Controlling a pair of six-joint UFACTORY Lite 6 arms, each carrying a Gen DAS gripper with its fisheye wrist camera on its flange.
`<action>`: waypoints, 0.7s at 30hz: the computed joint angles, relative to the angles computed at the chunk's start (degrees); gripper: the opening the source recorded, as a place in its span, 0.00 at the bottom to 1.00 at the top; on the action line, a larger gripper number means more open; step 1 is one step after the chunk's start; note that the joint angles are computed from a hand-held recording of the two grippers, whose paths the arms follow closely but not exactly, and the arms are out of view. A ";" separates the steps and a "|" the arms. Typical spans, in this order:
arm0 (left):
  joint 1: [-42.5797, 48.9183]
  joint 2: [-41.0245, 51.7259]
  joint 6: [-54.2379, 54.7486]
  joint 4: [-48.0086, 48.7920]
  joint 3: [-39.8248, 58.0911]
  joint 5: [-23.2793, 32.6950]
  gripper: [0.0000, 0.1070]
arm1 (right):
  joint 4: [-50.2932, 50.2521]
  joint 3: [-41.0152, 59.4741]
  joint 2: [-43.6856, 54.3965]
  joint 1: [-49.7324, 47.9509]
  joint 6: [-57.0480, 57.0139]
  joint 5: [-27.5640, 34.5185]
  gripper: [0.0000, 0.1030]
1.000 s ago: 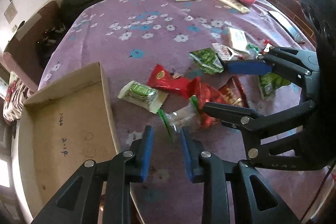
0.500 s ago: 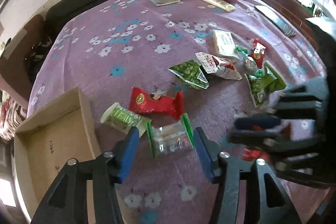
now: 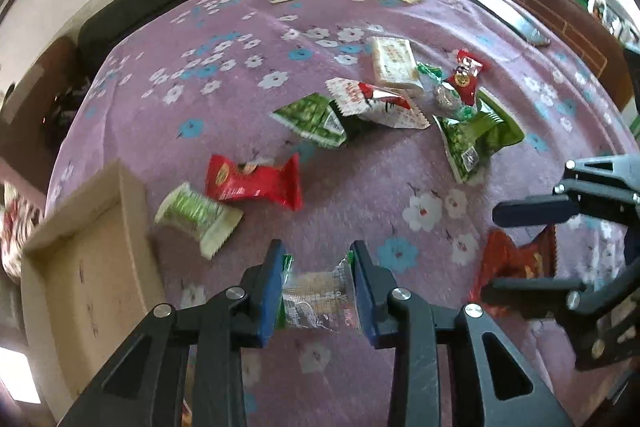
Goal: Organize snacks
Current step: 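Carry both packets over the box and open both grippers to release them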
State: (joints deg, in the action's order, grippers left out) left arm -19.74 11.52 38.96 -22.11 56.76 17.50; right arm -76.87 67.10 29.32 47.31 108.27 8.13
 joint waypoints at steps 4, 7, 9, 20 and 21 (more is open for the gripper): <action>4.48 -7.67 10.86 -12.26 -6.25 2.22 0.32 | 13.32 3.77 2.49 4.58 -14.86 6.06 0.52; 9.04 -14.44 18.03 -19.60 -10.37 5.63 0.32 | 16.98 6.22 4.72 7.36 -18.15 11.57 0.51; 12.21 -18.67 21.19 -22.68 -12.75 7.82 0.32 | 18.13 8.11 6.27 8.29 -18.10 15.55 0.35; 42.65 -27.54 40.48 -34.36 -15.81 26.13 0.32 | 21.13 12.47 3.15 11.79 -16.51 20.01 0.33; 45.11 -26.11 41.75 -34.84 -14.88 26.55 0.32 | 22.83 15.41 4.13 12.04 -18.60 20.22 0.33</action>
State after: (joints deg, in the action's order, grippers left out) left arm 25.37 -14.59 80.72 -56.95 41.88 44.05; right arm -54.04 82.51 33.45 59.35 89.67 28.34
